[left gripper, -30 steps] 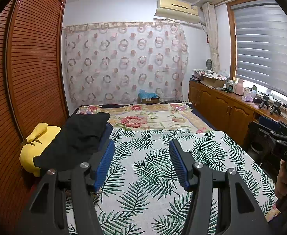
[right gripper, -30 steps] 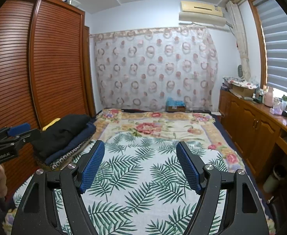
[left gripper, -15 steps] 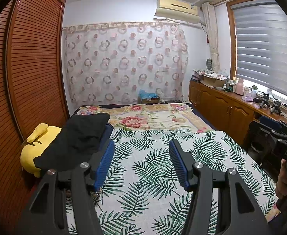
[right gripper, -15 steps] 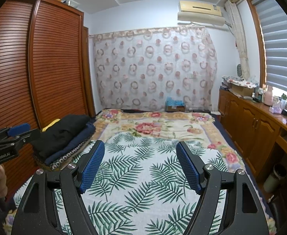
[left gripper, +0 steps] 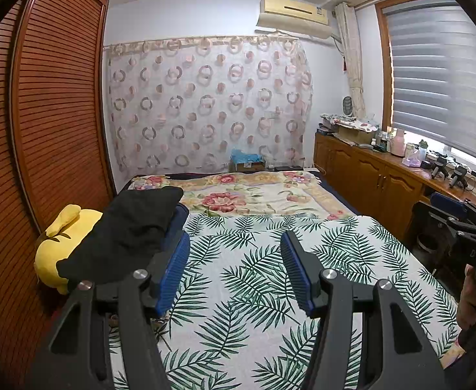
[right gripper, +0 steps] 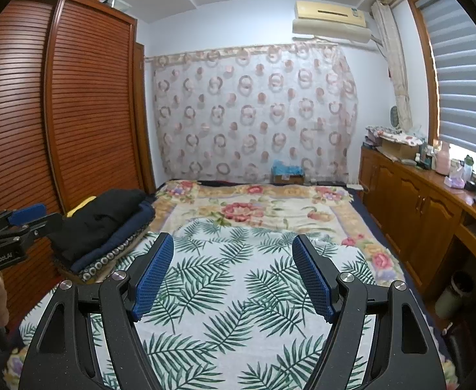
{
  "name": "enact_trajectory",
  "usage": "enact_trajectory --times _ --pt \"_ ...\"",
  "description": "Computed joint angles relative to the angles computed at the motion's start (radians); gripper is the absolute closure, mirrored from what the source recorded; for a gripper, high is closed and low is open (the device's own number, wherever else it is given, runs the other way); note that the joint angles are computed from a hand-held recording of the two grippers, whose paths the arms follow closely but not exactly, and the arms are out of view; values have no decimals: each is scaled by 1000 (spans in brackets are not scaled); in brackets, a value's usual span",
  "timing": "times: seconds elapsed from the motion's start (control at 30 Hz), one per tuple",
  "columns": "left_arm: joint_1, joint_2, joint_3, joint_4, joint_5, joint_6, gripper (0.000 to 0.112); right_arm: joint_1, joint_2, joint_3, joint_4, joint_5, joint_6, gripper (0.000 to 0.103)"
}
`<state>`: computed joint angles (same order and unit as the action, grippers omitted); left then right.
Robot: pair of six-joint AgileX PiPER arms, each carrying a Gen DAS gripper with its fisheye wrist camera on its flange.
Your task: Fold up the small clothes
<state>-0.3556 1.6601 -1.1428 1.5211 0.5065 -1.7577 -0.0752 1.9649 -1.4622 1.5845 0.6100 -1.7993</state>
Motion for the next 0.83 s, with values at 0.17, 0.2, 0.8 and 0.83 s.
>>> enact_trajectory --times 0.17,0.2,0.8,0.83 --pt "0 0 1 4 -1 -4 55 -8 5 -4 -2 2 2 26" --pt "0 0 1 4 -1 -4 55 -6 6 -7 -4 2 5 26" --pt "2 1 2 7 -2 -7 55 -11 9 -13 -11 8 11 26" --pt "3 1 2 9 -4 -8 55 -12 9 -14 -12 9 12 26"
